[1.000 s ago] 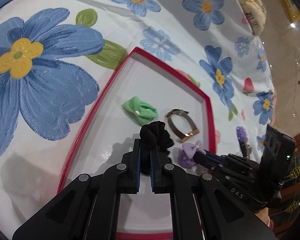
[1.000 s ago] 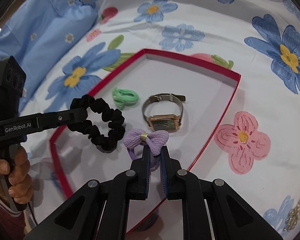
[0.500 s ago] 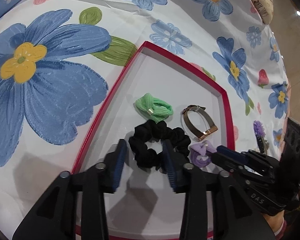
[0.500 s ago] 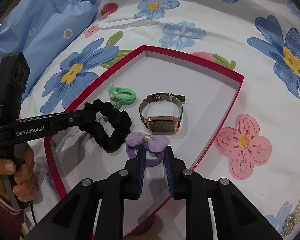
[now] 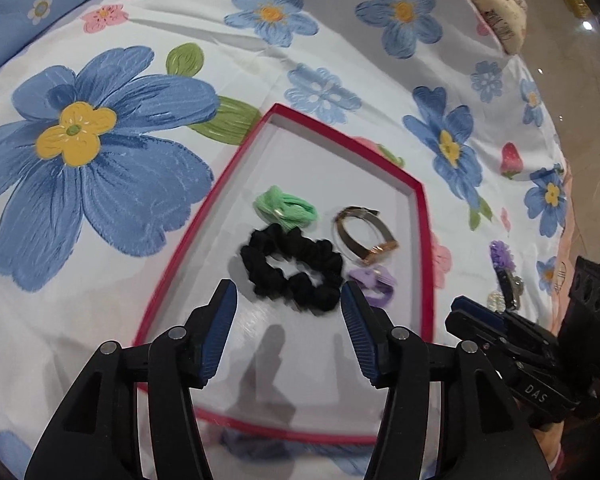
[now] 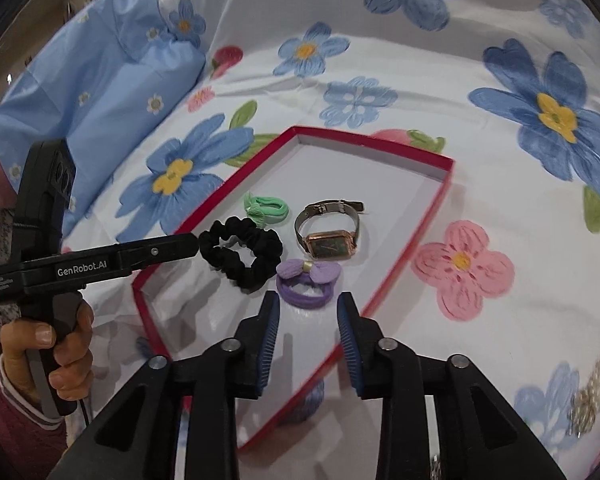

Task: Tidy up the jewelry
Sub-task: 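Carry scrunchie and purple bow tie into the tray and open both tools, then grasp the green braided clip with the left tool while the right tool grasps the beaded bracelet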

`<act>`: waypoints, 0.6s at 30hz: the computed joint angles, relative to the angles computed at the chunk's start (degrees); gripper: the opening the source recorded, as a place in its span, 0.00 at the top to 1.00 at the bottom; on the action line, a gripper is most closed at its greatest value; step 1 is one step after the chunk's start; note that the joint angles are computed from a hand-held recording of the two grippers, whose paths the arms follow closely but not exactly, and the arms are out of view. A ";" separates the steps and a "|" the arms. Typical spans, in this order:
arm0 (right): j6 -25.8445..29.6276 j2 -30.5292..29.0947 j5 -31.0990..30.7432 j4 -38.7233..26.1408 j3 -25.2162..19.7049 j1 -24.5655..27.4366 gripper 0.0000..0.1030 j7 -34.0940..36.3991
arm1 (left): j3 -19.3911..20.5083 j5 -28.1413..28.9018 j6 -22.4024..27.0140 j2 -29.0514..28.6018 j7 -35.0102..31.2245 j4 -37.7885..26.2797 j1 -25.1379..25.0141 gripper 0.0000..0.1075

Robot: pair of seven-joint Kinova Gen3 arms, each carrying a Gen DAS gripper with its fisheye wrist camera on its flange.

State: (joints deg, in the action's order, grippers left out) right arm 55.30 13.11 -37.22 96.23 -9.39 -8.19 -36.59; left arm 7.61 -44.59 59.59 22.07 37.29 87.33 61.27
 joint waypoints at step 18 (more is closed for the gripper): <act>5.78 -7.55 -14.14 9.81 9.54 13.79 0.62 13.85 | -1.60 0.75 7.94 7.87 -12.21 -18.17 6.97 0.41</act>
State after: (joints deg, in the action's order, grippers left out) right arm 61.08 5.56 -51.36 106.04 0.15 5.60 -22.74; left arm 6.01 -43.84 67.53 29.94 25.08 69.16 68.24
